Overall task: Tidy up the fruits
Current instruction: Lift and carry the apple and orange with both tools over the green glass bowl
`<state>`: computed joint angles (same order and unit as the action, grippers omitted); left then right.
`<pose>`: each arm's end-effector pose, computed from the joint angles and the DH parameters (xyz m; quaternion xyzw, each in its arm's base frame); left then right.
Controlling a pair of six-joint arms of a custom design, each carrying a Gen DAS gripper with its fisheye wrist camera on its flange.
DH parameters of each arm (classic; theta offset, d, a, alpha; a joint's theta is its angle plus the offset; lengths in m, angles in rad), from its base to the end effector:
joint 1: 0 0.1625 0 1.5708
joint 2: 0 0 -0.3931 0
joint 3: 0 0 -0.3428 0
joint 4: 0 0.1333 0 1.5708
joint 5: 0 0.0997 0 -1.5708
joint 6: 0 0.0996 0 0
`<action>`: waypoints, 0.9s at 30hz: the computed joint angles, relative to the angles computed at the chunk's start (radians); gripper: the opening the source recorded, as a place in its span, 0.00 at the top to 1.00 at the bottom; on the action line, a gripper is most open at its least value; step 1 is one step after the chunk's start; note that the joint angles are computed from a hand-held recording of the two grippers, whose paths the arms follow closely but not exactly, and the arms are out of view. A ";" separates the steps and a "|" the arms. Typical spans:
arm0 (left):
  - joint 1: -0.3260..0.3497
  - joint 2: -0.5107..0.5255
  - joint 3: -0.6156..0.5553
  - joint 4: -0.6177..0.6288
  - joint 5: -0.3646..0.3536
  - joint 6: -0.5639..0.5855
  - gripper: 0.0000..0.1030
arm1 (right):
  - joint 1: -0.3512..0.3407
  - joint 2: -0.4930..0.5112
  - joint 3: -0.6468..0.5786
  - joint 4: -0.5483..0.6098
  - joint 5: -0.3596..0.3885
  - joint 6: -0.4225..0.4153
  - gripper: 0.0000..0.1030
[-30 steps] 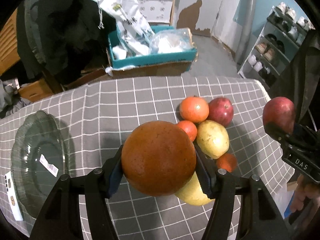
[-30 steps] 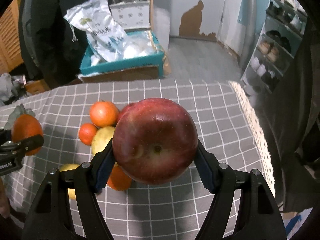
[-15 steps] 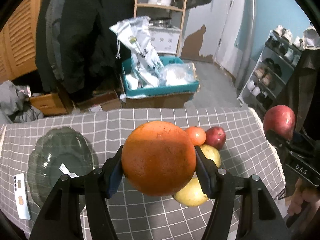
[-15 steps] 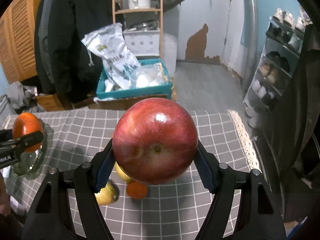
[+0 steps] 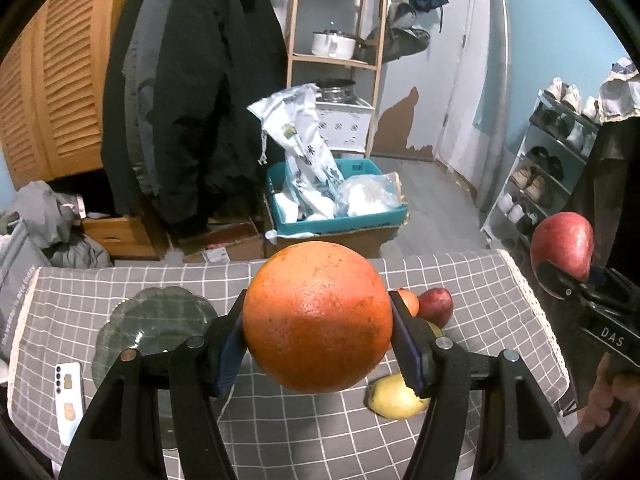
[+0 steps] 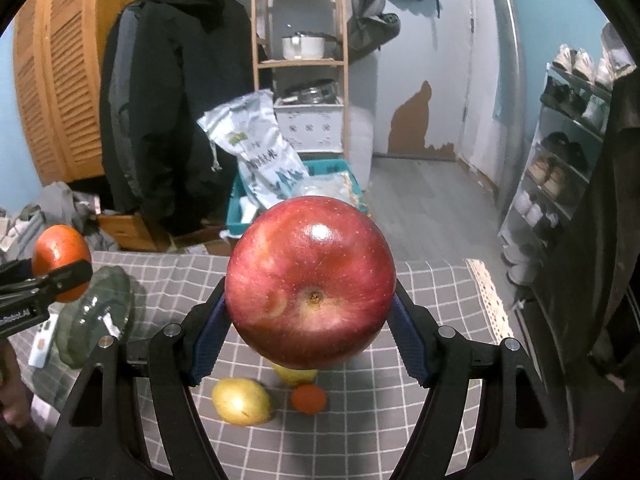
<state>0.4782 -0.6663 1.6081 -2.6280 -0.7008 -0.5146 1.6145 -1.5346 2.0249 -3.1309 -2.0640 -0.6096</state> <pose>-0.4515 -0.4699 0.0760 0.2347 0.8747 -0.3391 0.2544 0.1054 -0.4373 0.4392 0.1498 -0.8301 0.4160 0.3397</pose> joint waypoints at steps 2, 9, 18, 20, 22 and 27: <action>-0.003 -0.008 0.009 0.000 0.016 0.001 0.36 | 0.012 0.005 -0.001 -0.003 0.002 -0.002 0.29; 0.001 -0.043 0.044 0.002 0.046 -0.019 0.36 | 0.044 0.040 -0.013 0.006 0.005 0.003 0.29; 0.010 -0.098 0.097 0.031 0.092 -0.070 0.36 | 0.091 0.115 -0.047 0.029 0.005 0.018 0.29; 0.014 -0.113 0.110 0.047 0.104 -0.089 0.36 | 0.098 0.134 -0.057 0.034 0.003 0.018 0.29; 0.018 -0.130 0.125 0.056 0.109 -0.106 0.36 | 0.109 0.158 -0.065 0.039 0.001 0.022 0.29; 0.032 -0.170 0.156 0.087 0.125 -0.149 0.36 | 0.133 0.211 -0.088 0.059 0.005 0.038 0.29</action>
<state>0.5102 -0.8360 1.7640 -2.5411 -0.5763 -0.6641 1.7476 -1.3235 1.9367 -3.0714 -2.0592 -0.5717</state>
